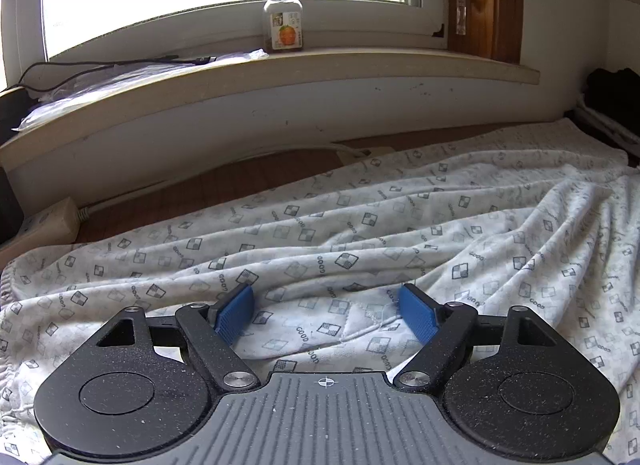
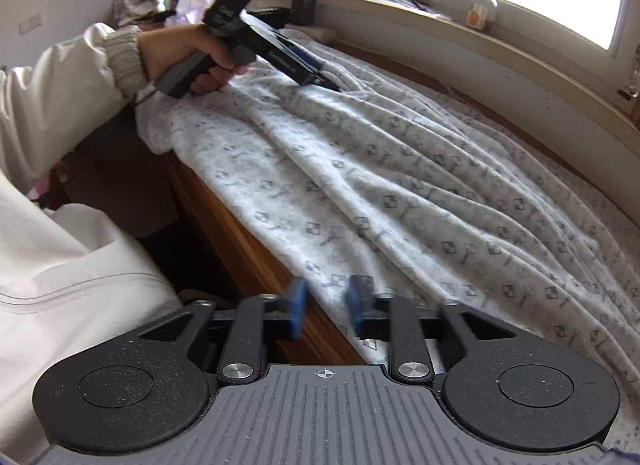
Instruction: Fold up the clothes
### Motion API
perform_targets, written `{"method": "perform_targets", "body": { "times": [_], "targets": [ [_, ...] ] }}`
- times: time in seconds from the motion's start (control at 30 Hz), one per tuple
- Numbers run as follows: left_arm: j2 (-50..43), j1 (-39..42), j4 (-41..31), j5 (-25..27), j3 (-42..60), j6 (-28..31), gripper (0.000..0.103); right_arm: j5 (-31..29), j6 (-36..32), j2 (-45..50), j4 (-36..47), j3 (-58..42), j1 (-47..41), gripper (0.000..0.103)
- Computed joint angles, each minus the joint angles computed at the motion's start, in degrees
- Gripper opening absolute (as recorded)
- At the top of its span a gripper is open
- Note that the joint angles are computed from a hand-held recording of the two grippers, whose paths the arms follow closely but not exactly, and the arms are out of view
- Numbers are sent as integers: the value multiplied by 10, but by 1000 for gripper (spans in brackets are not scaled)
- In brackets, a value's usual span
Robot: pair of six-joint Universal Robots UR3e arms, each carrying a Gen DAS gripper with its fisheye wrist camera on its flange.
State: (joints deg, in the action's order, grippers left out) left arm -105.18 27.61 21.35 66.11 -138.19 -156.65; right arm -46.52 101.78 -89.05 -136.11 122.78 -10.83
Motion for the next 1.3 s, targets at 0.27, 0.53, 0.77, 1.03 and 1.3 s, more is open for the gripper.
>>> {"method": "perform_targets", "body": {
  "times": [0.27,0.53,0.77,1.03,1.3],
  "targets": [
    [4,18,16,-21,-14,-7,83,23,-80,-91,150,7,-52,1],
    [50,24,22,-20,-44,-22,83,-1,-174,-156,354,-8,-87,3],
    [57,-70,54,-13,-40,-64,83,71,-84,-110,215,-15,-186,4],
    [42,-242,87,16,-43,-74,50,74,58,-4,-75,-25,-276,24],
    [-2,-371,84,67,-26,-71,47,-39,297,258,-369,-220,-270,40]
  ]
}}
